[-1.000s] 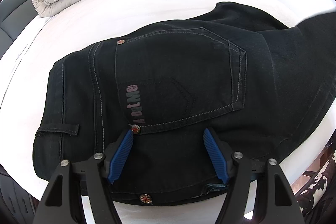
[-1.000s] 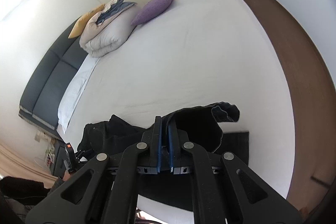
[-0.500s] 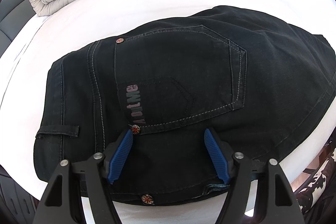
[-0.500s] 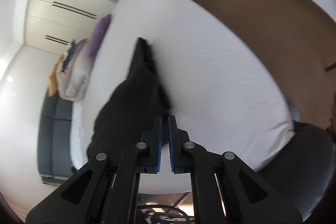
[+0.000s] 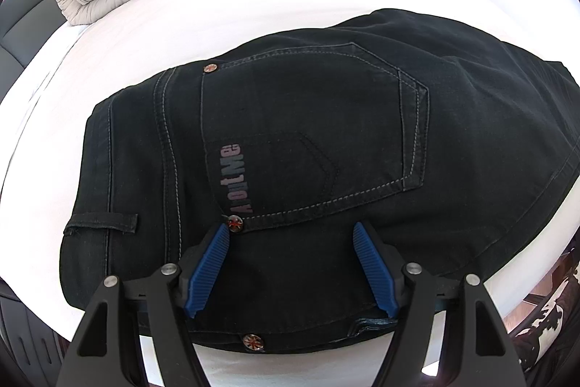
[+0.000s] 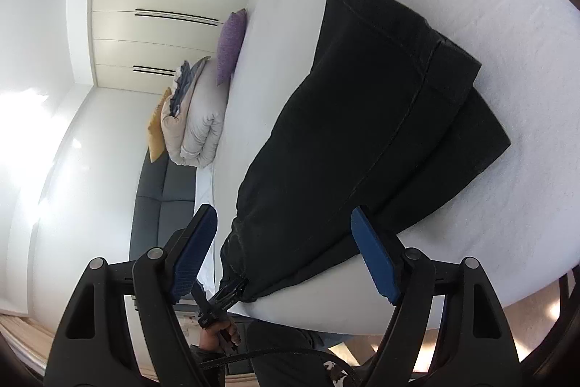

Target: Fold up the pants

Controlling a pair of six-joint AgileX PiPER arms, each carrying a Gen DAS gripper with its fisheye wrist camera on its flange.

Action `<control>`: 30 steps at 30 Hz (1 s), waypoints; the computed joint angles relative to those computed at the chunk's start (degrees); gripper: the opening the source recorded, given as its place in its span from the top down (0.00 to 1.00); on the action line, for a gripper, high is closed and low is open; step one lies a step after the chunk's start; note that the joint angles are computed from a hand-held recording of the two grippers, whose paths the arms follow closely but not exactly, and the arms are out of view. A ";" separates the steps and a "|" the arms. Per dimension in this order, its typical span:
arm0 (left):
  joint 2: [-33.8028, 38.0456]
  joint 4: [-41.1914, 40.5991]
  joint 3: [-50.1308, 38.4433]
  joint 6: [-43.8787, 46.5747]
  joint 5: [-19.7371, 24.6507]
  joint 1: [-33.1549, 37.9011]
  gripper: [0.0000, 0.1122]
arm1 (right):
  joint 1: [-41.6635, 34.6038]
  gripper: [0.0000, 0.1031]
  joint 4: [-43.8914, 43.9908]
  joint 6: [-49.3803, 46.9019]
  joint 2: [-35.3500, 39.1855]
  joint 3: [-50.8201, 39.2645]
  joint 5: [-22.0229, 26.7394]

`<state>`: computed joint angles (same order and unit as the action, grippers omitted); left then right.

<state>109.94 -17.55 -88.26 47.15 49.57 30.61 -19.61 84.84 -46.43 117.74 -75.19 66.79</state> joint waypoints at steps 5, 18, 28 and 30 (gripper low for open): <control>-0.28 -0.56 0.58 0.69 -0.43 0.29 0.33 | 5.15 0.33 -2.29 6.06 3.05 -1.53 -4.21; 1.30 -0.82 -2.27 2.08 1.74 0.88 0.33 | 15.79 0.61 5.49 5.46 7.83 -3.74 -10.02; 3.83 0.00 -6.57 1.94 3.98 1.53 0.28 | 21.16 0.98 10.05 0.07 7.80 1.13 -15.70; 4.17 0.25 -7.17 1.97 4.20 1.66 0.28 | 21.69 0.99 12.40 -2.49 7.78 3.19 -15.35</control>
<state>114.11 -17.30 -95.43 49.12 53.77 32.27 2.08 97.24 -48.91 125.52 -72.00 51.44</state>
